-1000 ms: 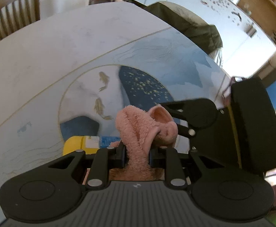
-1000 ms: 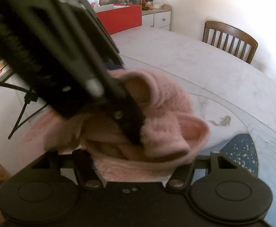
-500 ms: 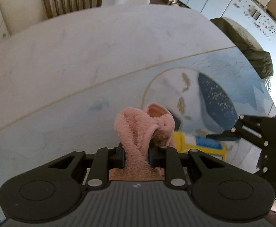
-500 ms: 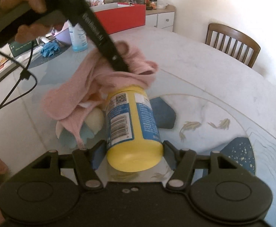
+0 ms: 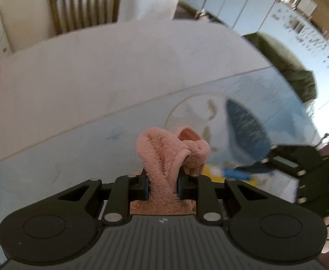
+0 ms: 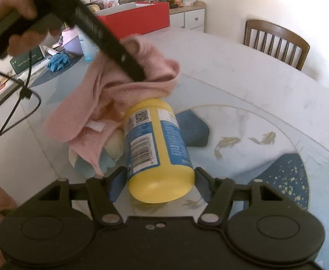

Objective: Clean container
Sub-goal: 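Wipe the jar body again with the towel in the left tool, then turn the jar with the right tool while the left tool wipes it with the towel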

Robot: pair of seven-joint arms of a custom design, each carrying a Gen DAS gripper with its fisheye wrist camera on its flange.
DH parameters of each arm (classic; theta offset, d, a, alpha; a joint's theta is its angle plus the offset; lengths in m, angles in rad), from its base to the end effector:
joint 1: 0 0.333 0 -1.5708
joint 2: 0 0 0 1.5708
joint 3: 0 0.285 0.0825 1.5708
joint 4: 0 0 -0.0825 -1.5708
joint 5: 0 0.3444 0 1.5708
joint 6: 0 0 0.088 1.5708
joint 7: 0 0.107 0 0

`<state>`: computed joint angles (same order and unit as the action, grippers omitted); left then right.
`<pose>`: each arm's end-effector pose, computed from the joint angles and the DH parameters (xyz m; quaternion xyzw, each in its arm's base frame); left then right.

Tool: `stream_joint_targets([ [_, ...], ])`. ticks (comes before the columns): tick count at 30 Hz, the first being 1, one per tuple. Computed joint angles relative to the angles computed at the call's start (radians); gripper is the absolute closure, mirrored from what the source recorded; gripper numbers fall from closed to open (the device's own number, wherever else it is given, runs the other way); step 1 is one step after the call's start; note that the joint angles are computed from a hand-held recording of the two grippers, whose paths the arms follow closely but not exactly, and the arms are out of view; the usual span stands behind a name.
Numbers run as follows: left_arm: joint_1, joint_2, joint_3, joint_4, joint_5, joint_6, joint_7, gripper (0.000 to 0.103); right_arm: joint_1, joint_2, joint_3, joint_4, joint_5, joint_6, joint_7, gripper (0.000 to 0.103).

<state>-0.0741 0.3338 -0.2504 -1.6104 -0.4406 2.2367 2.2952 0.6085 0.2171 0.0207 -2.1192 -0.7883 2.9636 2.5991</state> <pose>0.6057 -0.1974 0.4588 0.3623 -0.8922 0.2698 0.0062 0.4310 0.3725 0.3653 -0.7672 0.5455 -0.1669 0.2931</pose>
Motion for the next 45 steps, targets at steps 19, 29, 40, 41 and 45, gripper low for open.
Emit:
stream_joint_targets([
  [19,-0.083,-0.037,-0.021,-0.063,-0.061,-0.095,0.183,0.083,0.004,0.002,0.021,0.028,-0.011,-0.061,-0.05,0.039],
  [29,-0.049,0.046,0.004,0.037,0.013,-0.023,0.029,0.083,0.003,-0.008,0.015,0.016,-0.028,-0.042,-0.015,0.038],
  [40,0.007,0.033,-0.012,-0.002,-0.045,-0.022,0.0,0.083,-0.018,-0.015,-0.026,-0.088,0.211,0.211,0.029,0.036],
  [41,0.009,0.033,-0.011,-0.004,-0.049,-0.023,-0.004,0.083,-0.046,-0.014,0.0,-0.095,0.253,0.232,-0.007,0.036],
  [45,0.018,0.022,-0.006,-0.023,-0.059,-0.017,-0.01,0.083,-0.089,-0.006,0.044,-0.115,0.356,0.304,-0.064,0.036],
])
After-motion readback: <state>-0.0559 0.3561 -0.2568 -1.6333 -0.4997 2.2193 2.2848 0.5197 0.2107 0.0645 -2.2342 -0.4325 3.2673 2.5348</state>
